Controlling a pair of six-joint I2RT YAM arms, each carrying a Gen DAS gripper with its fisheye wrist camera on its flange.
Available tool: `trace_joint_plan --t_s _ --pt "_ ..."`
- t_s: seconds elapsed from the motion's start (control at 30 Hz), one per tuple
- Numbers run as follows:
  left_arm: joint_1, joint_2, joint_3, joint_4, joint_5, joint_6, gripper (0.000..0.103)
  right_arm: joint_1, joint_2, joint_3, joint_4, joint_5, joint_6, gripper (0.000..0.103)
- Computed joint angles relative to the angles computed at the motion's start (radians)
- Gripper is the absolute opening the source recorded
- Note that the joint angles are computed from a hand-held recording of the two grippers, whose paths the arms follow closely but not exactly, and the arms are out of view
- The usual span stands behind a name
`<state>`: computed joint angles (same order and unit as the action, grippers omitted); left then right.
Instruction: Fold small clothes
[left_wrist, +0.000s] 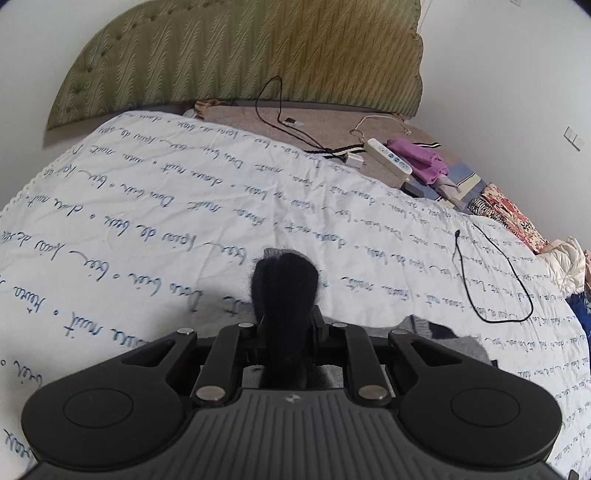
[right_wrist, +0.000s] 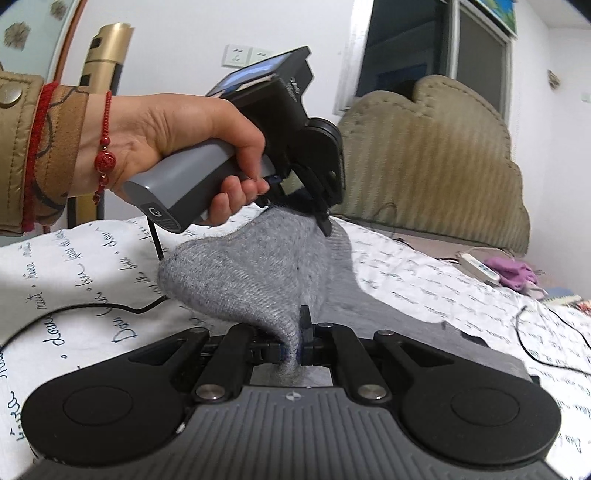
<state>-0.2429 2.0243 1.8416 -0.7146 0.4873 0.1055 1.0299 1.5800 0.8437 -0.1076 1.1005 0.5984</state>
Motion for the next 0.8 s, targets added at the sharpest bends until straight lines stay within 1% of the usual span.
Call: trace_joint_plan --t_s 0.2,0.4,0.53,0.7,0.8 --pt "-0.089 -0.075 -0.075 0.048 -0.057 -0.049 0.017 0.029 -0.112 -0.086 -0.088 0.046 0.133 0.007" --pt "-0.186 -0.117 -0.128 0.078 -0.119 -0.075 0.017 0.067 -0.206 -0.144 -0.239 0.082 0.304 0.007" --pt "-0.250 -0.133 -0.149 0.089 -0.159 -0.091 0.017 0.102 -0.253 -0.164 -0.392 0.111 0.464 0.007" --pt "-0.330 -0.145 -0.164 0.099 -0.202 -0.109 0.017 0.148 -0.293 -0.180 -0.613 0.129 0.712 0.007" --pt "-0.370 -0.143 -0.170 0.107 -0.225 -0.121 0.017 0.175 -0.311 -0.196 -0.724 0.127 0.854 0.007"
